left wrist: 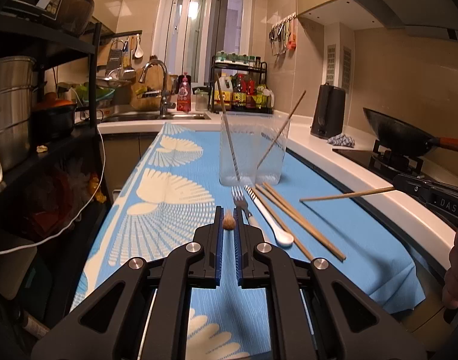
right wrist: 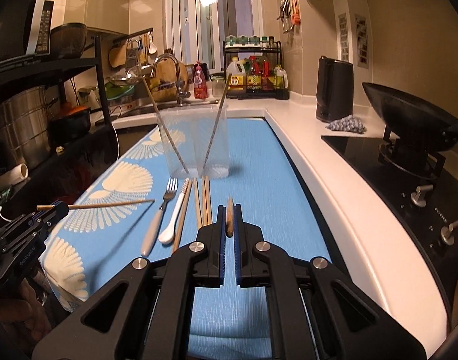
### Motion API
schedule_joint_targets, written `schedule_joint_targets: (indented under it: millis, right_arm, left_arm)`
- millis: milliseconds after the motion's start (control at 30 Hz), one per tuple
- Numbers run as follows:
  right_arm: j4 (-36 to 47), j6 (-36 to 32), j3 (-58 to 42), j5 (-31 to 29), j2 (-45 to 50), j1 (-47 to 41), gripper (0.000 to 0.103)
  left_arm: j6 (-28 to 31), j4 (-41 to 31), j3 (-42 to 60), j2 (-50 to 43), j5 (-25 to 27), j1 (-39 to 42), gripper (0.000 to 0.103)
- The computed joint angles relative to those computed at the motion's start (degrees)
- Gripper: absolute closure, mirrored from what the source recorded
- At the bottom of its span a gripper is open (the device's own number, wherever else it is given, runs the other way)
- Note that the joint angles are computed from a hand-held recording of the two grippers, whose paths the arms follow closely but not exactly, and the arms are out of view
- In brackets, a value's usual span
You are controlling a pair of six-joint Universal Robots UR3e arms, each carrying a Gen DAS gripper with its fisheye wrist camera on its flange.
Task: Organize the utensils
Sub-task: 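Lift both held chopsticks and carry them toward the clear container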
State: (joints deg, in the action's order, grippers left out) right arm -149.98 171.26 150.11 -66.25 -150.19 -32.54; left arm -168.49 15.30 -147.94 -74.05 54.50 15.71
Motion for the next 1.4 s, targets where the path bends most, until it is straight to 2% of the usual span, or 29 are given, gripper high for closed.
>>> schedule_joint_targets:
  millis: [200, 367, 500, 700, 1000, 1233, 1400]
  right_arm:
    - [1.89, 1.48, -7.58, 2.92, 2.66, -1.54, 0.098]
    - [-2.05, 3.91, -13.70, -0.55, 10.09, 3.05, 0.098]
    - [-4.40, 5.69, -18.47, -3.53, 16.37, 7.21, 0.098]
    - [-6.11, 7.65, -24.53, -8.74, 23.78, 13.30, 0.098]
    - [-5.73, 8.07, -32.38, -10.97, 29.88, 16.77, 0.098]
    - [-4.46, 8.11, -40.71, -9.09, 36.85, 17.71, 0.098]
    - [-1.73, 8.77, -50.43, -6.28, 42.97, 16.59, 0.098]
  left_arm:
    - [-0.68, -6.72, 5.52, 2.95, -2.57, 1.63, 0.096]
    - [-0.76, -14.93, 12.76, 3.99, -5.25, 3.14, 0.096]
    - [-0.44, -23.55, 19.85, 2.97, -5.48, 2.91, 0.096]
    - [-0.32, -31.25, 26.00, 2.19, -2.74, 1.09, 0.096]
    - [1.41, -45.63, 38.62, 0.17, 0.48, -2.04, 0.096]
    - [2.81, -53.39, 49.32, -5.23, 0.89, -4.41, 0.096]
    - [1.40, -57.12, 63.41, -13.78, 1.68, -6.91, 0.096]
